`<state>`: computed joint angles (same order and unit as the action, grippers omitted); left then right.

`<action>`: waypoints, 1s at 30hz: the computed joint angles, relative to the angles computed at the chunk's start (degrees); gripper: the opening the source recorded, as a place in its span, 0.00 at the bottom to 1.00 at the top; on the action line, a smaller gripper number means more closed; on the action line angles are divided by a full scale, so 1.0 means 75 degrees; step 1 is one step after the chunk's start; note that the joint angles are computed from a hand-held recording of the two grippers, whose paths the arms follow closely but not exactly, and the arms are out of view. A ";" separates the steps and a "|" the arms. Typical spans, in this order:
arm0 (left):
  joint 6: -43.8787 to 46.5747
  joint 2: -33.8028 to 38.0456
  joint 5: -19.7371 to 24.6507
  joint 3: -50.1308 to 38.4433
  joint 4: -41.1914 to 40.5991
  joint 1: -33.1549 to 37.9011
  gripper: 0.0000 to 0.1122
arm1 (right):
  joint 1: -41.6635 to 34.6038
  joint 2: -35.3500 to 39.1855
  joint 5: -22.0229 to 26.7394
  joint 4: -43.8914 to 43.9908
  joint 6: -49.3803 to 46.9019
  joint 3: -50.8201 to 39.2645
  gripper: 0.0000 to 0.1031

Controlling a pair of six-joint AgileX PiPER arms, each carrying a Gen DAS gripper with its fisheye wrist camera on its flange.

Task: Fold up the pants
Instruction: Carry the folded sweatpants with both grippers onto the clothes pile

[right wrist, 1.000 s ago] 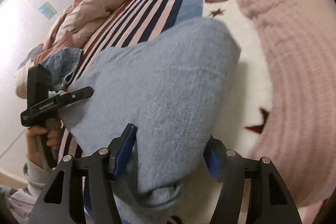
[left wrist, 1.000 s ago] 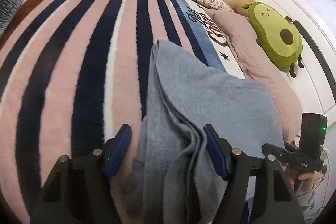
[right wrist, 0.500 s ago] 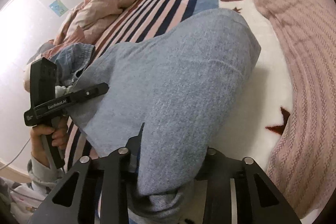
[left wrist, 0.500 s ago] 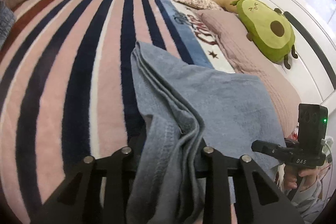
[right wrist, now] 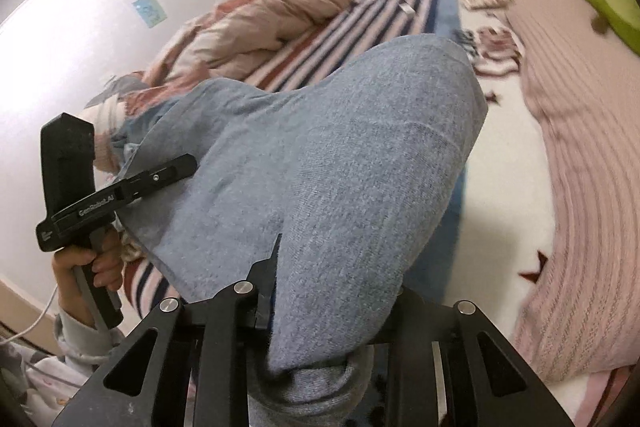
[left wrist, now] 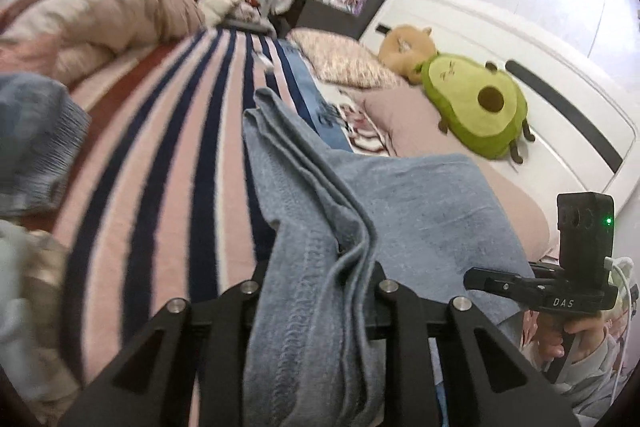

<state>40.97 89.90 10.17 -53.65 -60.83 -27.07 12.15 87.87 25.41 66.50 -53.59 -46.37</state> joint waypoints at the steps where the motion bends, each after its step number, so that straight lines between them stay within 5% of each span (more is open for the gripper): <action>1: -0.0050 -0.0260 -0.0063 0.0191 0.0056 0.0046 0.18 | 0.0206 -0.0069 -0.0068 -0.0109 0.0180 -0.0082 0.21; 8: -0.2142 -0.2257 -0.0367 0.1616 0.2173 0.0663 0.18 | 0.1676 -0.0018 -0.0604 -0.1660 0.1961 -0.0794 0.21; 12: -0.1226 -0.3281 -0.0116 0.2407 0.1313 0.1539 0.18 | 0.2476 0.0593 -0.0558 -0.2622 0.2968 -0.1702 0.21; 20: 0.1840 -0.4738 0.2162 0.3398 -0.0745 0.5352 0.18 | 0.3531 0.2254 -0.0192 -0.2979 0.3344 -0.3720 0.21; 26: 0.3465 -0.4622 0.4138 0.3454 -0.1304 0.8404 0.18 | 0.4081 0.3683 0.0483 -0.3724 0.4103 -0.5854 0.21; 30: 0.4076 -0.4276 0.4665 0.3337 -0.1453 0.9468 0.18 | 0.4270 0.4625 0.1097 -0.4073 0.4585 -0.7387 0.21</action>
